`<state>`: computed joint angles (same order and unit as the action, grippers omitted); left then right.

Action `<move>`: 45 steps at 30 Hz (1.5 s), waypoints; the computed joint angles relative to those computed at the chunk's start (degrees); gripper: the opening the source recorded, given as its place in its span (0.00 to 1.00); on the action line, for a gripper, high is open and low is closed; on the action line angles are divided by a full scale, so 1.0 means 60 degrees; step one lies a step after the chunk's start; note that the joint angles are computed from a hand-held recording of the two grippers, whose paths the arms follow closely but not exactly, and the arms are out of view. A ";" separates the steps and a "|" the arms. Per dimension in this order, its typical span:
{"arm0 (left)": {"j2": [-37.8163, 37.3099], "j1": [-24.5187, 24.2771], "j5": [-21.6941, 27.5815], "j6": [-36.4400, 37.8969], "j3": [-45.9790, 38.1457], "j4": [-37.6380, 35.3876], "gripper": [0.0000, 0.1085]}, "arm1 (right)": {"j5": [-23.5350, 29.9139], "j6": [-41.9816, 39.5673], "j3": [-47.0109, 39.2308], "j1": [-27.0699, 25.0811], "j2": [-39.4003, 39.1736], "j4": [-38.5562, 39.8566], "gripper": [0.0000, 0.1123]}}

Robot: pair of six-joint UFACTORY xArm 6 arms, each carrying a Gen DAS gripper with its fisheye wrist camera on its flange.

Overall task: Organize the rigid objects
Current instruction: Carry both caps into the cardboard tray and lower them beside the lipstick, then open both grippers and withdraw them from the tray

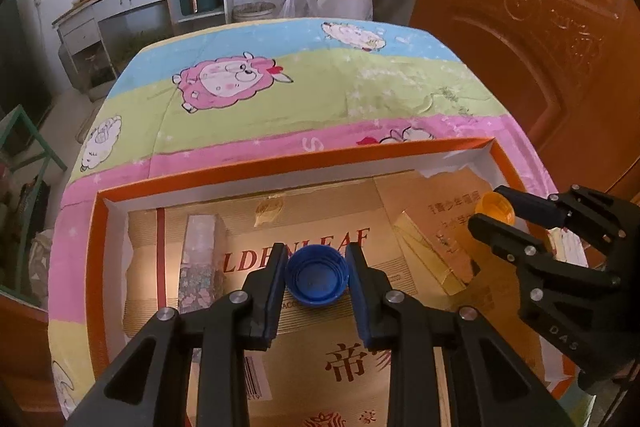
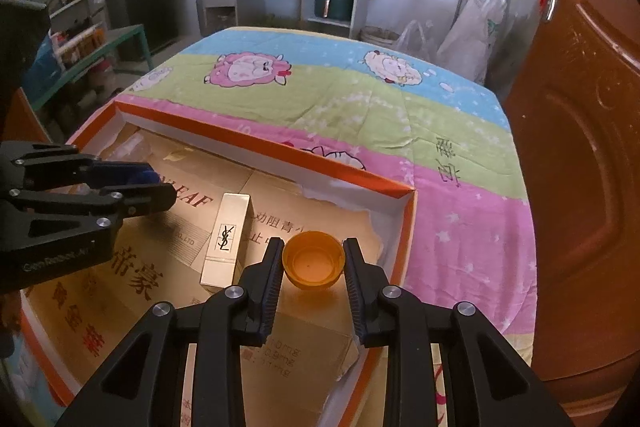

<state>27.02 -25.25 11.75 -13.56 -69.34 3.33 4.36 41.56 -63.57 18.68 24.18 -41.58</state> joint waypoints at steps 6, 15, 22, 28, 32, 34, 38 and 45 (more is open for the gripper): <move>0.0057 -0.0037 -0.0044 0.0415 0.0008 -0.0434 0.28 | 0.0175 -0.1330 0.0013 0.0121 0.0142 0.1479 0.27; -0.0062 -0.0060 -0.0369 0.0285 0.0250 -0.0289 0.40 | 0.0352 -0.1000 0.0219 0.0195 -0.0160 0.0939 0.44; -0.1017 -0.0235 -0.1036 0.0257 0.1176 -0.0139 0.40 | 0.0381 0.1454 0.0933 0.0108 -0.1163 -0.1470 0.47; -0.2182 -0.0405 -0.1424 -0.0328 0.2380 0.0614 0.40 | 0.0212 0.2551 0.2087 0.0239 -0.2398 -0.2134 0.47; -0.3052 -0.0265 -0.1468 -0.1436 0.3202 0.1681 0.40 | 0.0179 0.3336 0.2752 0.0399 -0.3147 -0.2569 0.47; -0.3453 -0.0180 -0.1455 -0.1951 0.3567 0.2233 0.40 | 0.0218 0.3806 0.3066 0.0514 -0.3540 -0.2854 0.47; -0.4406 -0.0088 -0.1742 -0.2083 0.4584 0.2137 0.40 | 0.0407 0.4623 0.3678 0.0845 -0.4291 -0.3247 0.47; -0.6131 0.0116 -0.2179 -0.2998 0.6239 0.2807 0.40 | 0.1126 0.5430 0.4678 0.1721 -0.5633 -0.3297 0.47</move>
